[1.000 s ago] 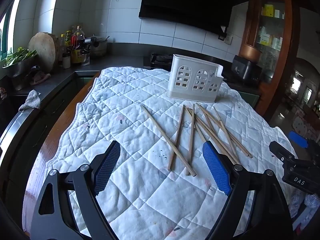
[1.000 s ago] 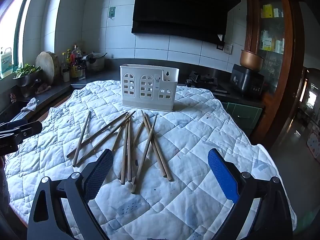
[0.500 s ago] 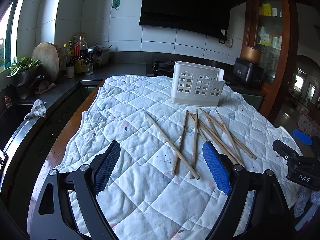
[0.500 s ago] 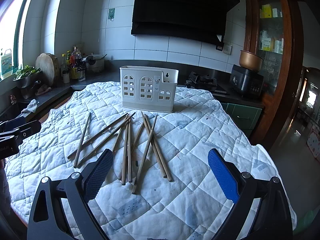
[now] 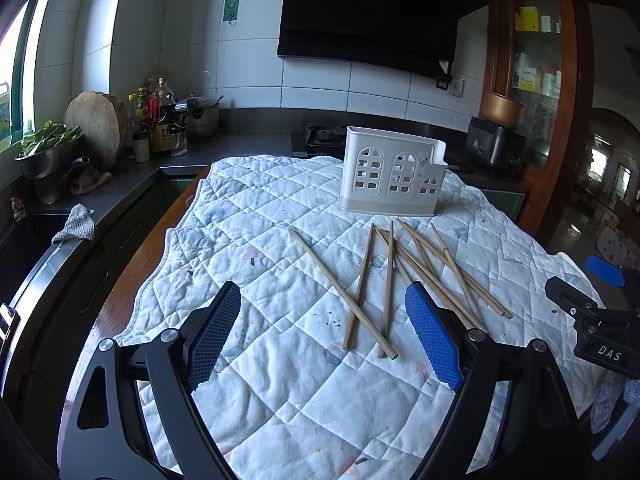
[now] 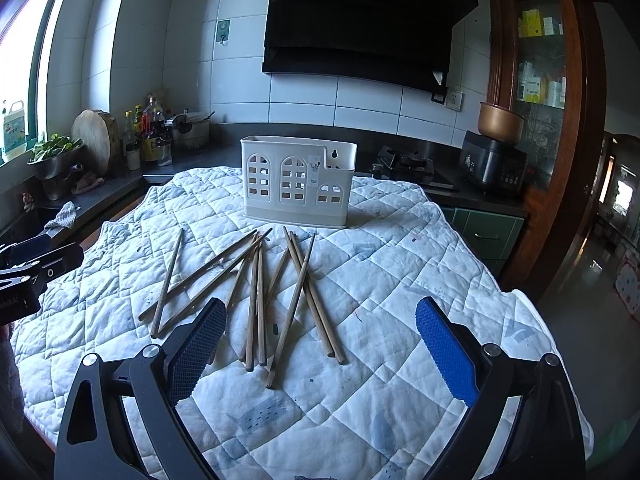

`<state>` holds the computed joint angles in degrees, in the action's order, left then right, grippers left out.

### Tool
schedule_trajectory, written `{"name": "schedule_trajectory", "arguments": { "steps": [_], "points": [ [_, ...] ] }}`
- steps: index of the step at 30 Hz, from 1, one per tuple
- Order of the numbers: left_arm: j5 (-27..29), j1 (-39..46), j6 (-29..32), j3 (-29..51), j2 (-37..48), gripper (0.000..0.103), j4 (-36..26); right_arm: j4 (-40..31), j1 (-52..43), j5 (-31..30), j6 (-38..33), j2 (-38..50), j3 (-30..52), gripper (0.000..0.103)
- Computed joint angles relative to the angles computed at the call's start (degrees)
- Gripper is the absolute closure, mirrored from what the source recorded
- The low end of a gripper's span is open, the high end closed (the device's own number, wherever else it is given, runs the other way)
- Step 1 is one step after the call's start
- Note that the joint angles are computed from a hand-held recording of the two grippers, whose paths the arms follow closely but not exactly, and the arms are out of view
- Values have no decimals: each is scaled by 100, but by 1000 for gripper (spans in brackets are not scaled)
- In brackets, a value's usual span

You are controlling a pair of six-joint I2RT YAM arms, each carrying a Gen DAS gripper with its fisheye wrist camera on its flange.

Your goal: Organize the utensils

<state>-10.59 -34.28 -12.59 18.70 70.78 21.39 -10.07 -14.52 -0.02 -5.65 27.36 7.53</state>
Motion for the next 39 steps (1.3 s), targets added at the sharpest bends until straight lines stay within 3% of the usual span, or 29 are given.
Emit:
{"name": "schedule_trajectory", "arguments": {
  "steps": [39],
  "points": [
    [-280,-207,74,4,-272,19,-106,-324,-135,-146,-12,-367,40,11]
  ]
}}
